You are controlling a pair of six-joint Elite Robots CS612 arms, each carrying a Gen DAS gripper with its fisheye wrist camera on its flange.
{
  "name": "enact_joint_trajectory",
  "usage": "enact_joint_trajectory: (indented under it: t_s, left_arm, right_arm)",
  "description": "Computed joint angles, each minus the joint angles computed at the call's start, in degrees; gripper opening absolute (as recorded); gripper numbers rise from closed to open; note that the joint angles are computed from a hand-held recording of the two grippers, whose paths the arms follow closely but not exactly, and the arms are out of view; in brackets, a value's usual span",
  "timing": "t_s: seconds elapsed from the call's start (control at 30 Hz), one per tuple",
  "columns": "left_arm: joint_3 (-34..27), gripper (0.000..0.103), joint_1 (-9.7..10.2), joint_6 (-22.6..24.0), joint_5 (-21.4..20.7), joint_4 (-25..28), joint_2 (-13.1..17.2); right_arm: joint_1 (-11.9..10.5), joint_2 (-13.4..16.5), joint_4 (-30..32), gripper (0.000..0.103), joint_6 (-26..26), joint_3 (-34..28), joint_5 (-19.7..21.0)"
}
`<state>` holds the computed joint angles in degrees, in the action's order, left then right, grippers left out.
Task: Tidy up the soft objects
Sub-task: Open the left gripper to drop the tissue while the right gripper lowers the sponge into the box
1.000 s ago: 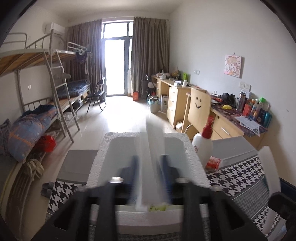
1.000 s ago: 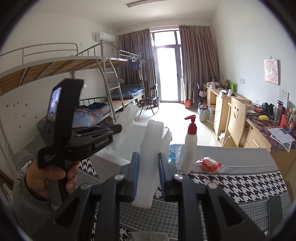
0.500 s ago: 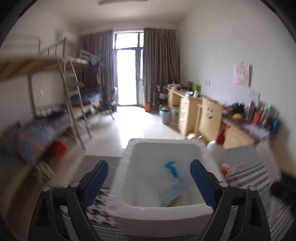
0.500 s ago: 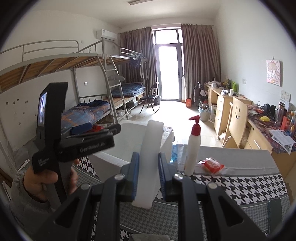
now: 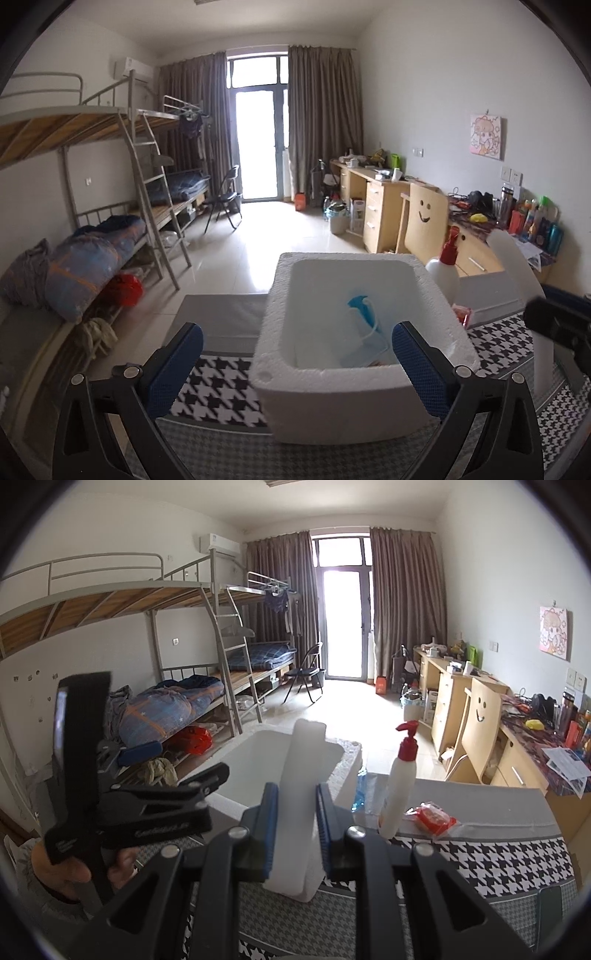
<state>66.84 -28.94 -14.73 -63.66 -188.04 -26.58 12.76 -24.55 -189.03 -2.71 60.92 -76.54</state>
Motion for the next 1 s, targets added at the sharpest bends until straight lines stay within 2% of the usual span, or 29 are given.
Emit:
enact_joint_trajectory:
  t_s: [0.1, 0.27, 0.33, 0.4, 0.43, 0.53, 0.6, 0.7, 0.8, 1.0]
  left_arm:
    - [1.34, 0.102, 0.22, -1.97, 0.56, -2.67, -0.18]
    - [1.79, 0.102, 0.17, -5.57, 5.11, -4.39, 0.15]
    - [2.3, 0.102, 0.42, -6.2, 4.43, -3.88, -0.19]
    - [2.42, 0.102, 0.28, -4.89, 5.74, -4.12, -0.17]
    - [2.31, 0.102, 0.03, -3.23, 7.41, -4.38, 0.0]
    - [2.41, 0.102, -0.35, 1.8, 8.89, -4.76, 0.15]
    - [2.74, 0.102, -0.45, 2.44, 9.76, -5.18, 0.17]
    - [3.72, 0.102, -0.26, 1.56, 9.22, -5.21, -0.22]
    - [4.89, 0.102, -0.3, 1.31, 10.82, -5.95, -0.55]
    - [6.91, 0.102, -0.19, -3.03, 12.69, -6.66, -1.2]
  right_arm:
    - [0.26, 0.25, 0.83, 0.024, -0.24, -0.95, -0.73]
    - [0.57, 0.66, 2.62, 0.024, -0.64, -2.5, -0.63]
    - [0.63, 0.86, 3.27, 0.024, -0.73, -3.09, -0.52]
    - [0.64, 1.06, 3.96, 0.024, -0.51, -3.75, -0.11]
    - [0.67, 1.16, 4.2, 0.024, -0.57, -4.06, 0.0]
    - [0.92, 1.59, 4.88, 0.024, -1.09, -5.19, -0.29]
    - [1.06, 1.91, 5.24, 0.024, -1.34, -5.83, -0.51]
    - [1.22, 2.49, 6.35, 0.024, -1.19, -7.12, -0.67]
    - [1.41, 3.07, 7.58, 0.024, -1.44, -8.24, -0.98]
    - [1.58, 3.87, 9.92, 0.024, -1.59, -10.05, -1.05]
